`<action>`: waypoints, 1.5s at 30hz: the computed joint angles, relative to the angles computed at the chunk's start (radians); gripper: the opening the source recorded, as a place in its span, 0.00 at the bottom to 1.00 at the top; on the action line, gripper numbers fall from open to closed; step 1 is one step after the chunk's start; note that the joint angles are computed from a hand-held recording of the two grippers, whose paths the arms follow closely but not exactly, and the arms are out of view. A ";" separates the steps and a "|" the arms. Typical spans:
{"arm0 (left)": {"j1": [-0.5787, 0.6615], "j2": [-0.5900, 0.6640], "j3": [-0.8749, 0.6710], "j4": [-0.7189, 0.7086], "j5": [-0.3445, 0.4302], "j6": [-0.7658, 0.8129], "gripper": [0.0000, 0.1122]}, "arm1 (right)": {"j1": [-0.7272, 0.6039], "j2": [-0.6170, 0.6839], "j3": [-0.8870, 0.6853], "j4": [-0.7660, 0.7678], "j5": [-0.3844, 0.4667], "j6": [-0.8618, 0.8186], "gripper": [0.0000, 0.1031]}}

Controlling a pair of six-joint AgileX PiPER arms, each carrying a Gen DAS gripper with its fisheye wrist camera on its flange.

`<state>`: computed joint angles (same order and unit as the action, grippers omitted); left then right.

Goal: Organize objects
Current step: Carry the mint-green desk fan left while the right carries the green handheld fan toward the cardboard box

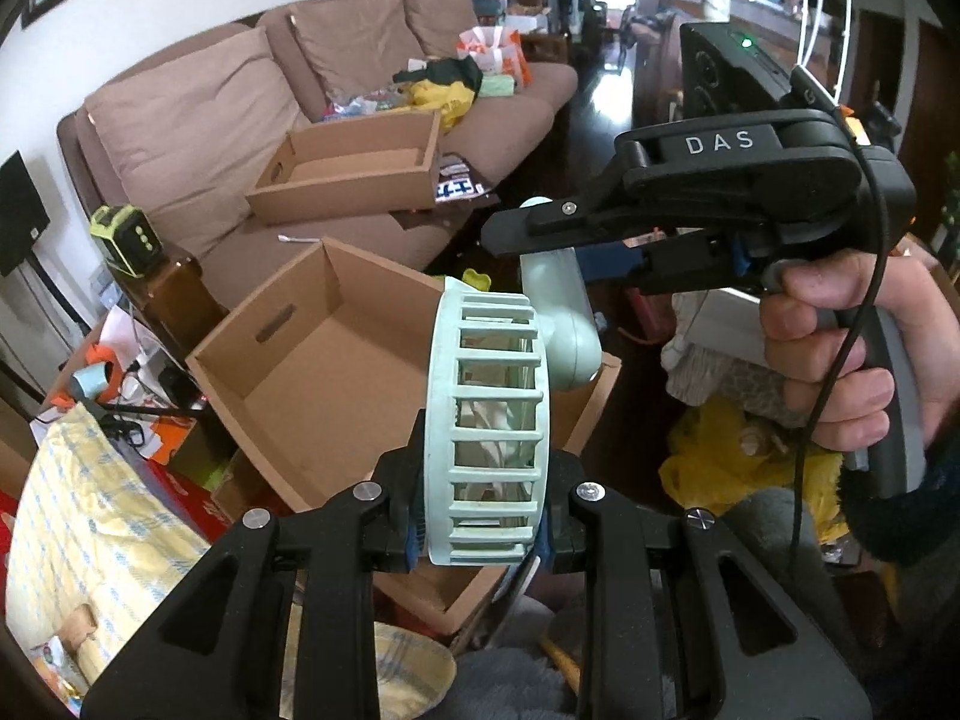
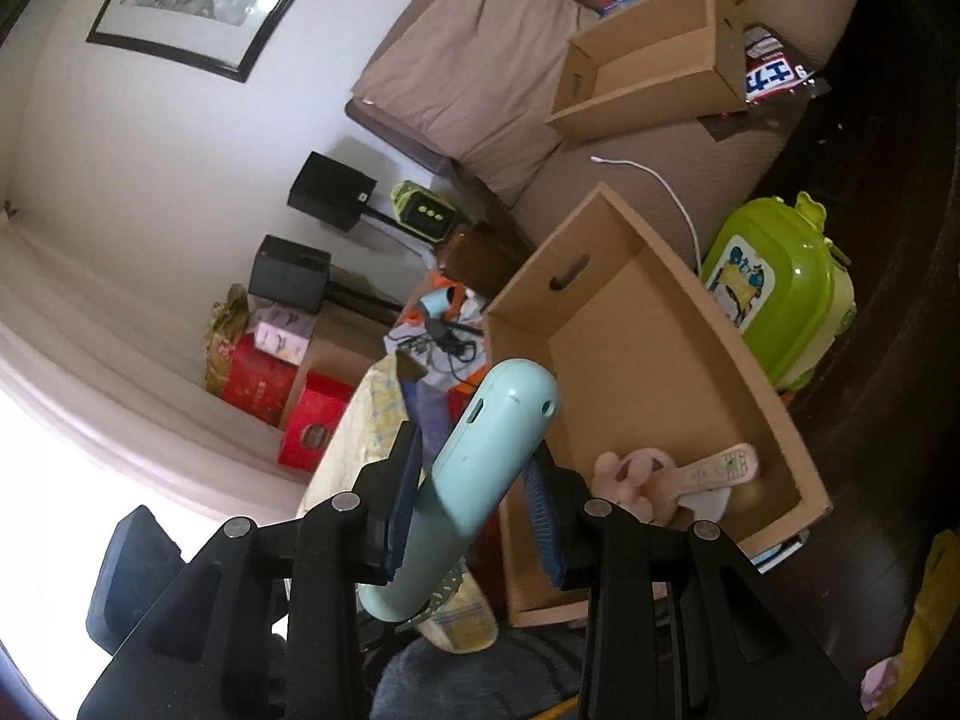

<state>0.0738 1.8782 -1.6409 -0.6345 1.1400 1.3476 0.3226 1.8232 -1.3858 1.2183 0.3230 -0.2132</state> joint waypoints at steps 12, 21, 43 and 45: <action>-0.044 0.070 -0.003 0.076 -0.045 -0.049 0.22 | -0.007 0.052 0.010 -0.008 -0.012 -0.018 0.33; -0.068 0.136 -0.021 0.136 -0.043 -0.101 0.22 | -0.033 0.120 0.046 0.181 0.021 -0.195 0.33; -0.138 0.308 -0.157 0.329 -0.045 -0.309 0.24 | -0.048 0.276 -0.114 -0.165 0.130 0.093 0.34; -0.140 0.299 -0.135 0.328 -0.070 -0.309 0.24 | -0.050 0.276 -0.113 -0.170 0.130 0.097 0.33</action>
<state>-0.0659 2.1774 -1.7762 -0.3065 1.0699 1.0384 0.2731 2.0989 -1.4991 1.0482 0.4534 -0.1164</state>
